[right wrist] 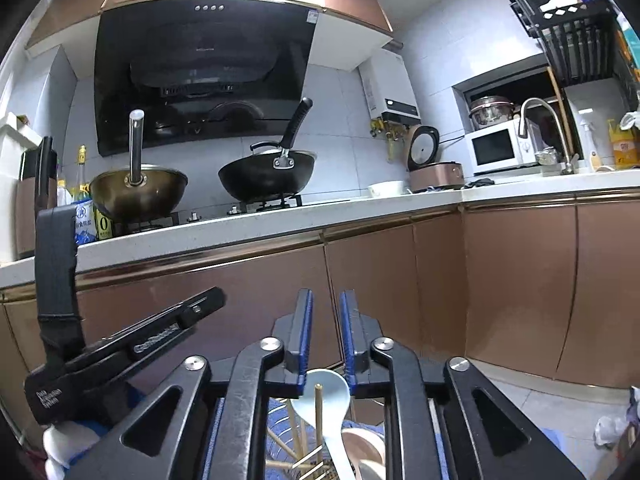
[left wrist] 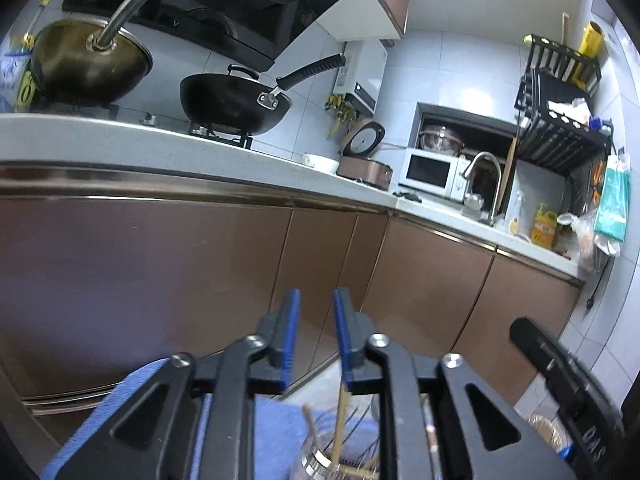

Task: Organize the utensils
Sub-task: 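Open both tools inside the holder and withdraw them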

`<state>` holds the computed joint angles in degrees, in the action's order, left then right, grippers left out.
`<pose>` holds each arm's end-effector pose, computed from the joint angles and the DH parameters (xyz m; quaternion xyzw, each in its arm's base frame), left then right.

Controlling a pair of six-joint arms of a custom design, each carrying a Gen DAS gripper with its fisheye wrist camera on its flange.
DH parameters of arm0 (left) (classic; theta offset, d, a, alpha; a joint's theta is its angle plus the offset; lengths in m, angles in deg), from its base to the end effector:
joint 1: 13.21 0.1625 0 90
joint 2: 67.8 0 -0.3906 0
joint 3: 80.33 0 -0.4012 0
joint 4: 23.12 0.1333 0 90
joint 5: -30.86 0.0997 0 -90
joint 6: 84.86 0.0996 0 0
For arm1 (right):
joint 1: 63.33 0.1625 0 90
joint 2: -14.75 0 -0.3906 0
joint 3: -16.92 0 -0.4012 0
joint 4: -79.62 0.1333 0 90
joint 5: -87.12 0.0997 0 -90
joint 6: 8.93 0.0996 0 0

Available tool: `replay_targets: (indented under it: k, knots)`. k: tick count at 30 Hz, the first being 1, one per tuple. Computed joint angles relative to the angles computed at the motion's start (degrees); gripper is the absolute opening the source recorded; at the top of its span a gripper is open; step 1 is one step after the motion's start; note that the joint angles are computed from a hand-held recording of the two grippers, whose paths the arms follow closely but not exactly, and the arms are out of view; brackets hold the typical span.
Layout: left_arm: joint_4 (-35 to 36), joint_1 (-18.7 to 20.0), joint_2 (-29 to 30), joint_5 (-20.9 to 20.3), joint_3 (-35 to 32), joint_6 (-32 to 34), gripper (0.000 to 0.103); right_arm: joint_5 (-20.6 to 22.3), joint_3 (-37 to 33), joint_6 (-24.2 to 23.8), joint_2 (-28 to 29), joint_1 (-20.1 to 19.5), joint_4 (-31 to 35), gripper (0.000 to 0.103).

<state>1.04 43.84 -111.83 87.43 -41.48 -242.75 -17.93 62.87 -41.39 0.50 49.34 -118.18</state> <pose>-0.2373 -0.7120 0.3489 0.2122 0.7686 -0.5759 0.1805 0.4218 -0.7312 0.1215 0.2897 -0.7294 0.6000 0.1549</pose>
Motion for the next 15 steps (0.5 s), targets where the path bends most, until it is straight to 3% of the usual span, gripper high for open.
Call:
replay_targets:
  k: [6,15]
  knots:
    - [-1.9,-3.4,-7.8,-8.4,11.4,3.6,0.033,-5.0,9.3,0.8,-5.3,2.0,-3.8,0.026]
    - [-3.1,-7.7,-17.8,-17.2,25.5,5.4,0.034,-11.8,23.9,3.6,-12.5,5.1,-6.1,0.027]
